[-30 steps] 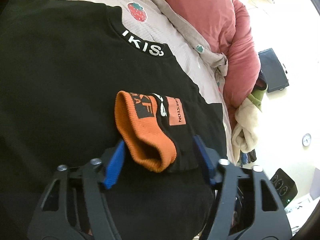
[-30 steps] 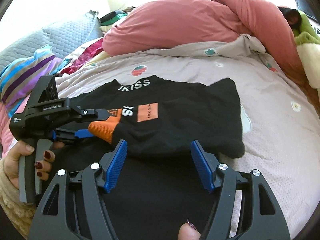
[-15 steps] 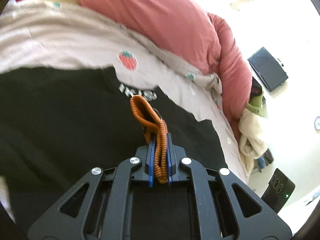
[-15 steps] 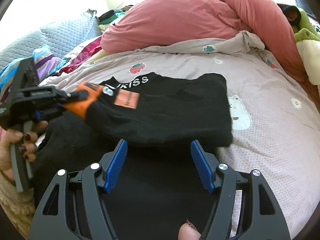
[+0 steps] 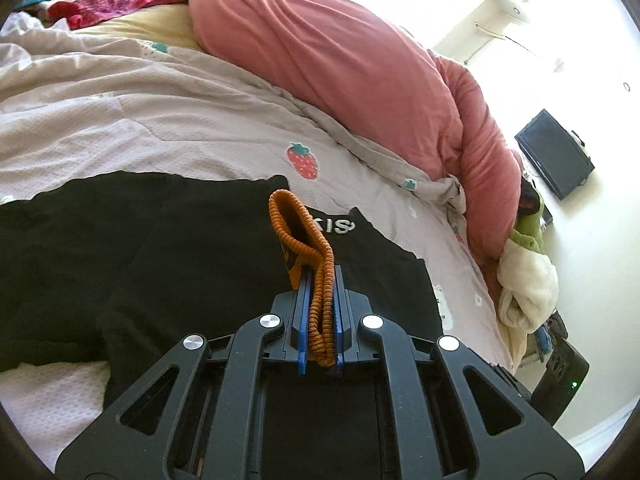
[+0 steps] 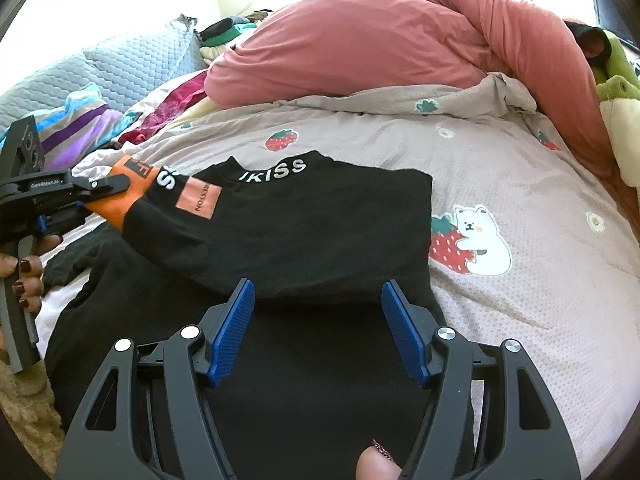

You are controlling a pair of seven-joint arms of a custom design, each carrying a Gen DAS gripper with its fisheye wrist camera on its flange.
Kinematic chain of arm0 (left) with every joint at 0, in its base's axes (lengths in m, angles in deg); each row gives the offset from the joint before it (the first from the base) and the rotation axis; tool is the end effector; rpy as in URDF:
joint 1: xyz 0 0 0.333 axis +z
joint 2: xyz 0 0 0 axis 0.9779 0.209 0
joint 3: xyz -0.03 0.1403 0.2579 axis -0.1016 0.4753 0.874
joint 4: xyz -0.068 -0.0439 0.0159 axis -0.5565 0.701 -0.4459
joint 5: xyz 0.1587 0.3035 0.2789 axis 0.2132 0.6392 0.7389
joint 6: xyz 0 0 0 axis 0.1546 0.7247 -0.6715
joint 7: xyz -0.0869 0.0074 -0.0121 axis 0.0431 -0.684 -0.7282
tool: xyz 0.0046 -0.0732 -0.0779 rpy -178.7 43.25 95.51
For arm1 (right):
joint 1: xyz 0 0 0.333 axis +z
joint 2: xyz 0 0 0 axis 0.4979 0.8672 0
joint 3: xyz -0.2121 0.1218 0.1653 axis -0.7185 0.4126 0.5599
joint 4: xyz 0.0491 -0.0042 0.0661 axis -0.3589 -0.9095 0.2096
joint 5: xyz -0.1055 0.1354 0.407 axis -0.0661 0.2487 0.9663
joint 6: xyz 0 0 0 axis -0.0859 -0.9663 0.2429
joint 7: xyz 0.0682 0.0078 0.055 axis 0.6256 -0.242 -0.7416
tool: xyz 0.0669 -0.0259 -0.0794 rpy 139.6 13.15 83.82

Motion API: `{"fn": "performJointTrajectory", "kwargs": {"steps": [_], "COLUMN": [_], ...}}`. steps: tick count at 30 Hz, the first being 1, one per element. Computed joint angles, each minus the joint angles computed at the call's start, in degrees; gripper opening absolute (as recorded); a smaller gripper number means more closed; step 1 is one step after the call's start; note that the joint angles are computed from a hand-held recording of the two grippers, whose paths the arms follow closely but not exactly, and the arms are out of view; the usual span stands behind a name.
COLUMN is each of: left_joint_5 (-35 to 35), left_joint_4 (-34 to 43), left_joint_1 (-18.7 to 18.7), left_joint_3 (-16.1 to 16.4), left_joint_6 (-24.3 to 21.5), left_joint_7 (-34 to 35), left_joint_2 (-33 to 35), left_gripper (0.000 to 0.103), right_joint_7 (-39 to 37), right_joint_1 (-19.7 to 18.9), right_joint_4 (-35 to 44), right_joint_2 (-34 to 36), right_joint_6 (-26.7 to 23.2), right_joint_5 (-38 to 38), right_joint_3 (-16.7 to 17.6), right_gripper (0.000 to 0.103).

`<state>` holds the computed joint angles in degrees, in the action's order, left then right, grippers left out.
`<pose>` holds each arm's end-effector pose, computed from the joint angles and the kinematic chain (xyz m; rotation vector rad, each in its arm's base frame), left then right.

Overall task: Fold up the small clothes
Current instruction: 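Grasp the folded orange cuff with the left gripper, reposition it, release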

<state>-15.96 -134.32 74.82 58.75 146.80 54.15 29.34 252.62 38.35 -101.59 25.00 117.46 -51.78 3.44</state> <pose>0.6232 -0.1388 0.4739 1.5773 -2.1543 1.3046 0.4210 0.2280 0.4505 -1.4195 2.0170 -0.7167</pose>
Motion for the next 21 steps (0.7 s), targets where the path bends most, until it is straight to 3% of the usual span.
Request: {"fn": "performJointTrajectory", "kwargs": {"steps": [10, 15, 19, 21], "left_joint_5": [1.5, 3.1, 7.2, 10.1], "left_joint_4": [0.1, -0.1, -0.7, -0.9], "left_joint_1": [1.1, 0.7, -0.6, -1.2], "left_joint_3": [0.4, -0.1, -0.9, -1.3], "left_joint_6": [3.2, 2.2, 2.5, 2.8], "left_joint_7": [-2.5, -1.7, -1.4, -2.1], "left_joint_2": [0.5, 0.3, 0.4, 0.8], "left_gripper": [0.004, 0.004, 0.016, 0.016], "right_joint_7": [1.1, 0.4, -0.6, -1.4], "right_joint_1": [-0.8, -0.7, -0.1, 0.2], "right_joint_4": [2.1, 4.0, 5.4, 5.9], "right_joint_2": [1.3, 3.0, 5.2, 6.3], "right_joint_6": [-2.4, -3.8, -3.7, -3.2], "right_joint_5": [-1.6, -2.5, -1.4, -0.9], "right_joint_3": [0.1, -0.9, -3.0, -3.6], "right_gripper": [0.065, 0.065, 0.065, 0.065]}}
